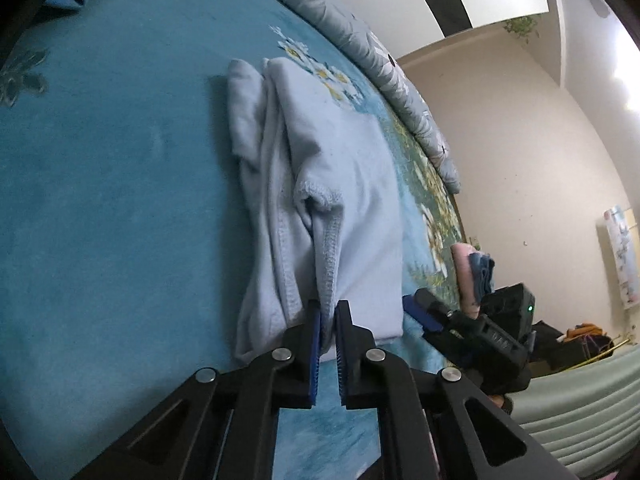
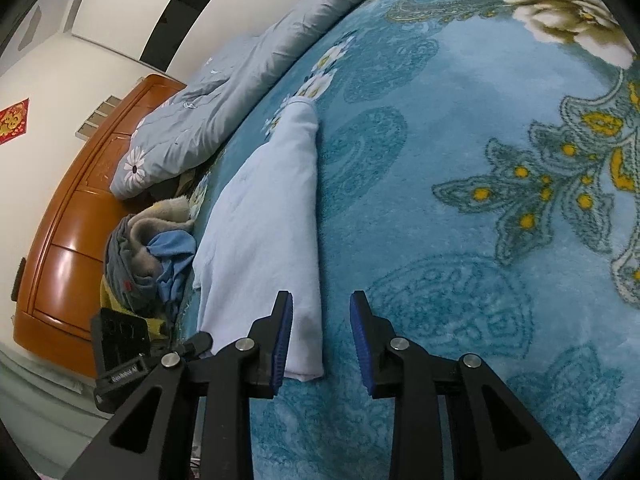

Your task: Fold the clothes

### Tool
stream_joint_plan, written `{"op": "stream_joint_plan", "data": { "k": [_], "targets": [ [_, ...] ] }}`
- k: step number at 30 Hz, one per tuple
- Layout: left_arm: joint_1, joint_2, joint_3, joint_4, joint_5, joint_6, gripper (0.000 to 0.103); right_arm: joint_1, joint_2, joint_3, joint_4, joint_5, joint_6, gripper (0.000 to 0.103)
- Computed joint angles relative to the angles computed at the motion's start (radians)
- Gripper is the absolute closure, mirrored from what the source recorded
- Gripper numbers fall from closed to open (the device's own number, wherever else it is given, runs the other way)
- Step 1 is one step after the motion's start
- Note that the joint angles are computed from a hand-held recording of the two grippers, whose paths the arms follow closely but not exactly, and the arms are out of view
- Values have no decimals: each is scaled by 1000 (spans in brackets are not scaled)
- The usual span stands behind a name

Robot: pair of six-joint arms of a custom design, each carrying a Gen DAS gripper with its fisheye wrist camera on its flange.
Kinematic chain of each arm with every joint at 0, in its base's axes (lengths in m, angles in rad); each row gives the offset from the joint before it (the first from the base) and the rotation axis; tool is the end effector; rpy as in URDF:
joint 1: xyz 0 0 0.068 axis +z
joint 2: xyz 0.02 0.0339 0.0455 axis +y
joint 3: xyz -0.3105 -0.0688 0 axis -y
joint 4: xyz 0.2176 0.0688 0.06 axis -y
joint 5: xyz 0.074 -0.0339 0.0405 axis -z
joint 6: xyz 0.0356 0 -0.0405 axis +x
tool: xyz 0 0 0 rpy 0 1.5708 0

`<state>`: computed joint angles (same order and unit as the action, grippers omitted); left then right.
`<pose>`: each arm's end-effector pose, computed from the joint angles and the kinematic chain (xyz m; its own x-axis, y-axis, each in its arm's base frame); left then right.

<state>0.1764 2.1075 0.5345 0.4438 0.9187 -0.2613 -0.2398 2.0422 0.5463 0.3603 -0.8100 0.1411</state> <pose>0.2798 0.0211 0.0762 -0.9187 -0.3230 -0.2272 -0.0097 0.5938 -0.8046 0.2768 -0.0411 0.0883 -0.8908 0.3176 -0.3250 -0.0077 0.7046 0.7095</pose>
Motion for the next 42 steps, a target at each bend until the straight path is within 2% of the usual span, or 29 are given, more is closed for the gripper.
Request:
{"op": "stream_joint_plan", "data": {
  "k": [5, 7, 11, 14, 15, 20, 21, 23, 25, 29, 31, 33, 38, 40, 41, 42],
  "targets": [
    [53, 81, 8, -3, 76, 7, 95, -41, 30, -6, -20, -82, -44, 72],
    [66, 78, 14, -25, 90, 23, 92, -45, 48, -4, -31, -122, -59, 58],
    [109, 43, 23, -96, 105, 69, 92, -2, 70, -5, -12, -126, -43, 58],
    [167, -9, 18, -162, 88, 127, 91, 49, 70, -12, 33, -111, -18, 57],
    [186, -27, 16, -182, 73, 141, 88, 61, 68, -13, 40, -107, -14, 54],
    [249, -59, 17, -220, 53, 147, 84, 72, 83, -52, 135, -141, 26, 52],
    [253, -63, 19, -224, 51, 145, 83, 65, 88, -58, 150, -152, 32, 54],
    [250, -72, 25, -232, 47, 140, 83, 51, 99, -67, 175, -166, 47, 65],
    [226, -92, 21, -218, 35, 115, 82, 39, 112, -67, 180, -161, 67, 91],
    [182, -114, 13, -194, 18, 74, 82, 7, 129, -40, 133, -187, 68, 94],
    [166, -129, 9, -189, 9, 61, 82, -20, 109, -5, 41, -206, 19, 95],
    [151, -143, 5, -184, 0, 48, 82, -64, 82, 60, -121, -224, -87, 96],
    [132, -157, 5, -188, -13, 49, 79, -223, 30, 357, -706, -151, -521, 101],
    [109, -157, 10, -179, -17, 39, 78, -287, 18, 482, -853, -94, -655, 103],
    [92, -154, 17, -169, -24, 26, 77, -319, 20, 541, -901, -74, -688, 103],
    [70, -149, 26, -156, -35, 7, 77, -352, 18, 577, -900, -48, -659, 103]
  ]
}}
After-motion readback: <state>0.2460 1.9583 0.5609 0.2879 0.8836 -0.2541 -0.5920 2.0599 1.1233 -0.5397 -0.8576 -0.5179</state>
